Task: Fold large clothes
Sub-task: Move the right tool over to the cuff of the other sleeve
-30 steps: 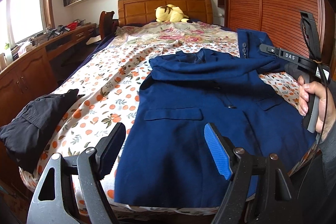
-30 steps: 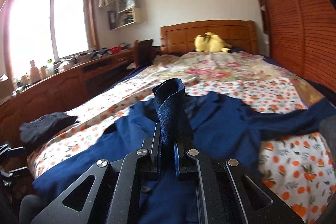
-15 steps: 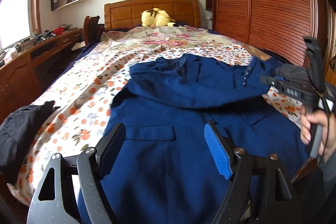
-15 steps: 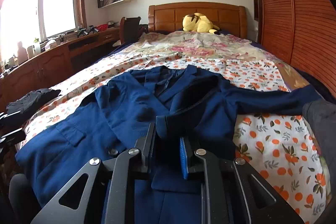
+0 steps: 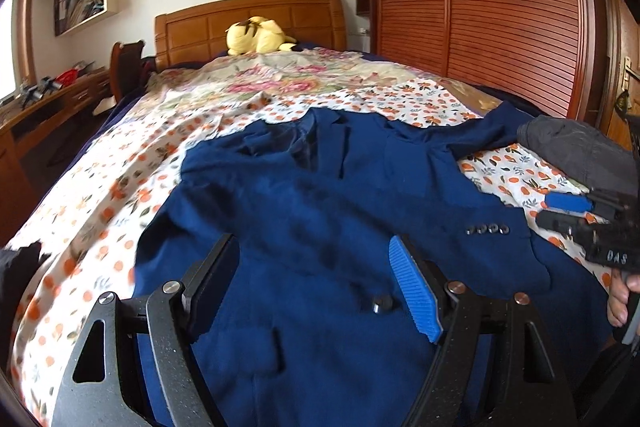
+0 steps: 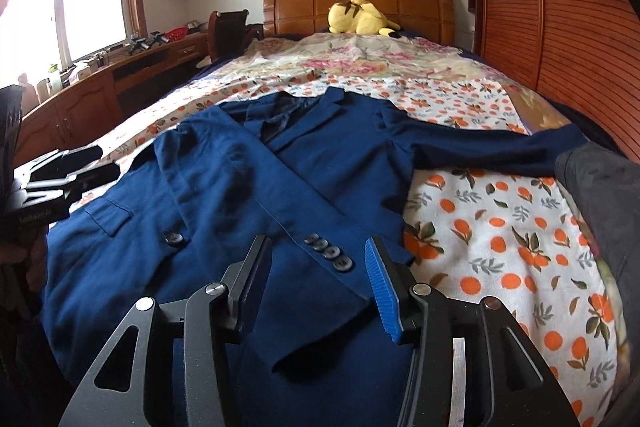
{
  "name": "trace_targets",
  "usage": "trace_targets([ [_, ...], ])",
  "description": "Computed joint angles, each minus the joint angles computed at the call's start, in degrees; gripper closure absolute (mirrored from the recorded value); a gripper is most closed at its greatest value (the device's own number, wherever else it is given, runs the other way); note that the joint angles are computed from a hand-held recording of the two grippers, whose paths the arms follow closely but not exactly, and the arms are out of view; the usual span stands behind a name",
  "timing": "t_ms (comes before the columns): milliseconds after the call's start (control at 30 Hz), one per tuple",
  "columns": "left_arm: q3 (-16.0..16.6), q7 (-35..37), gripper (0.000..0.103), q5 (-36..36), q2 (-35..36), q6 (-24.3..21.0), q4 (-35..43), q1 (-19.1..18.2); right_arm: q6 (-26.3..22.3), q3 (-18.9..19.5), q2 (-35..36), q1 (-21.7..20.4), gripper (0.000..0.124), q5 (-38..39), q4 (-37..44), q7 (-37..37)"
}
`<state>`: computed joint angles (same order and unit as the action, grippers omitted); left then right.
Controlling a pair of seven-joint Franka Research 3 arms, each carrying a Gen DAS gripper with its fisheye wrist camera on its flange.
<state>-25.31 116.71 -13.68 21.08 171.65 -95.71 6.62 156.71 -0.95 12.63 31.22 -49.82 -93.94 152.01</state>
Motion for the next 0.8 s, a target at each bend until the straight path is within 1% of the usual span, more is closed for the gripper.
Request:
trace_targets([
  [100,-0.6,0.6,0.025,0.8,2.7,-0.1,3.0,-0.5,-0.7,0.5,0.9,-0.4,0.074,2.6,0.6,-2.5],
  [267,-1.2,0.6,0.025,3.1,6.8,-0.5,7.2,-1.4,-2.5,0.8,4.4,-0.6,0.074,9.5,3.6,-9.6],
  [367,-1.8,0.7,0.025,4.3,8.4,-0.1,8.2,-1.5,-3.4,0.2,6.1,-0.1,0.074,13.4,5.3,-12.9],
  [500,-2.9,0.8,0.025,4.9,9.8,-1.3,9.2,-0.7,-3.2,-1.4,6.4,1.3,0.074,14.2,5.6,-13.5],
  [567,-3.3,0.8,0.025,4.7,10.3,-1.9,9.7,-0.5,-3.3,-1.7,6.6,1.5,0.074,14.8,5.8,-14.0],
  [700,-2.8,0.0,0.025,4.8,10.5,-1.2,9.3,-0.8,-2.7,-2.4,6.8,2.0,0.074,14.9,5.4,-13.8],
  [800,-2.4,-0.4,0.025,5.6,10.9,-1.5,9.7,-1.2,-2.1,-2.6,6.5,2.0,0.074,15.1,4.8,-13.5],
])
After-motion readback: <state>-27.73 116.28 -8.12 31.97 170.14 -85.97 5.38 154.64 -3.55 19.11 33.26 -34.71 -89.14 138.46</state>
